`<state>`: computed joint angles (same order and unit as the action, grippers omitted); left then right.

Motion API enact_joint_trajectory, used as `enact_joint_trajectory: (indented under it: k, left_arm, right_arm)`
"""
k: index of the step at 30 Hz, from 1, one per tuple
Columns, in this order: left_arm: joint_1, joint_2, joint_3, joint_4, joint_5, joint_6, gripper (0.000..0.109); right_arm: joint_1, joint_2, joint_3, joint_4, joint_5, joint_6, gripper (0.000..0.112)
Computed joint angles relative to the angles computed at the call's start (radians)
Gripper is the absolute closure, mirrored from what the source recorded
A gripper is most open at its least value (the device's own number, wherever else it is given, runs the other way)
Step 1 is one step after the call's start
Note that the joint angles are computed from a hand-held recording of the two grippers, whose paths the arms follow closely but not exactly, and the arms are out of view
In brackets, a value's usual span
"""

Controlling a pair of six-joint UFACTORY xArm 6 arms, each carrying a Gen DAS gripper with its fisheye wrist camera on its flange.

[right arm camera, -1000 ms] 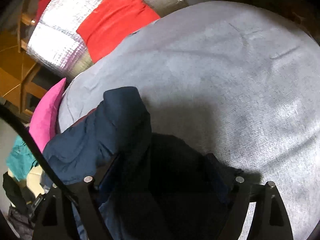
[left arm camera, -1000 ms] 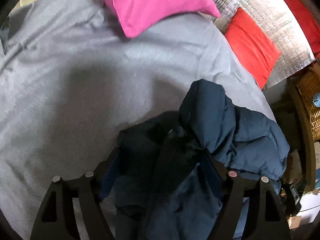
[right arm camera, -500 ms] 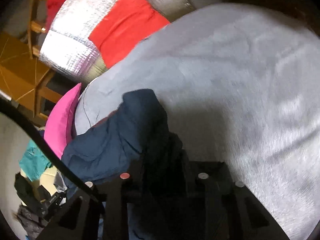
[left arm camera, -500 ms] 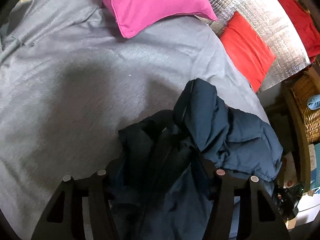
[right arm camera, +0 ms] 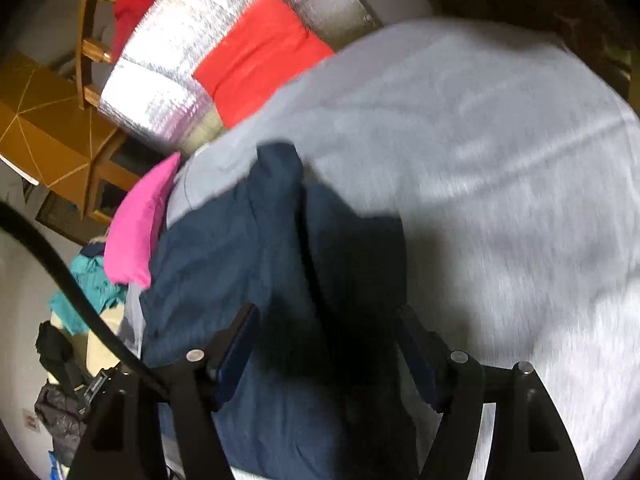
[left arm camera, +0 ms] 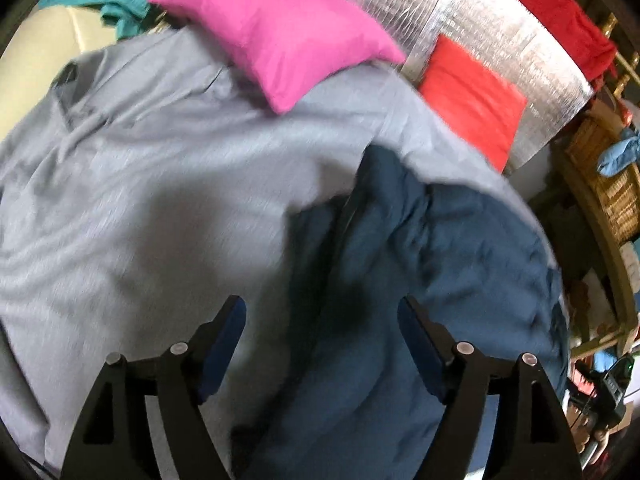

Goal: Fold large clothes

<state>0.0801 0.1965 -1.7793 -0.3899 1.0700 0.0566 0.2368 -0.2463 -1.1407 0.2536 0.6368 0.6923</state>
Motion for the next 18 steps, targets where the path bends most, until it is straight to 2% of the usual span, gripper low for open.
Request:
enact_joint_trajectory:
  k: [4, 7, 10, 12, 13, 14, 15, 16, 18]
  left_arm:
    - [0.029, -0.051, 0.086, -0.030, 0.040, 0.035, 0.030]
    - [0.046, -0.071, 0.131, -0.080, 0.051, 0.045, 0.029]
    - [0.061, -0.055, 0.128, -0.151, 0.105, 0.064, 0.029]
    - [0.060, -0.055, 0.136, -0.183, 0.100, 0.085, 0.029]
    - [0.058, -0.045, 0.128, -0.188, 0.102, 0.088, 0.029]
    - [0.056, -0.040, 0.122, -0.194, 0.104, 0.083, 0.034]
    - [0.057, -0.030, 0.112, -0.225, 0.107, 0.086, 0.051]
    - [0.060, -0.022, 0.102, -0.256, 0.119, 0.097, 0.059]
    - [0.047, -0.025, 0.098, -0.249, 0.101, 0.108, 0.063]
  right_arm:
    - [0.020, -0.020, 0.040, 0.061, 0.000, -0.036, 0.038]
    - [0.034, 0.004, 0.036, 0.051, 0.006, -0.016, 0.035]
    - [0.047, 0.036, 0.041, 0.109, -0.038, -0.043, 0.033]
    - [0.063, 0.044, 0.043, 0.094, -0.080, -0.049, 0.041]
    - [0.069, 0.049, 0.035, 0.073, -0.085, -0.044, 0.049]
    - [0.075, 0.056, 0.020, 0.026, -0.075, -0.019, 0.055]
    - [0.082, 0.060, 0.008, -0.022, -0.071, 0.011, 0.058]
    - [0.088, 0.060, 0.000, -0.057, -0.068, 0.032, 0.063]
    - [0.098, 0.062, -0.020, -0.142, -0.069, 0.078, 0.071]
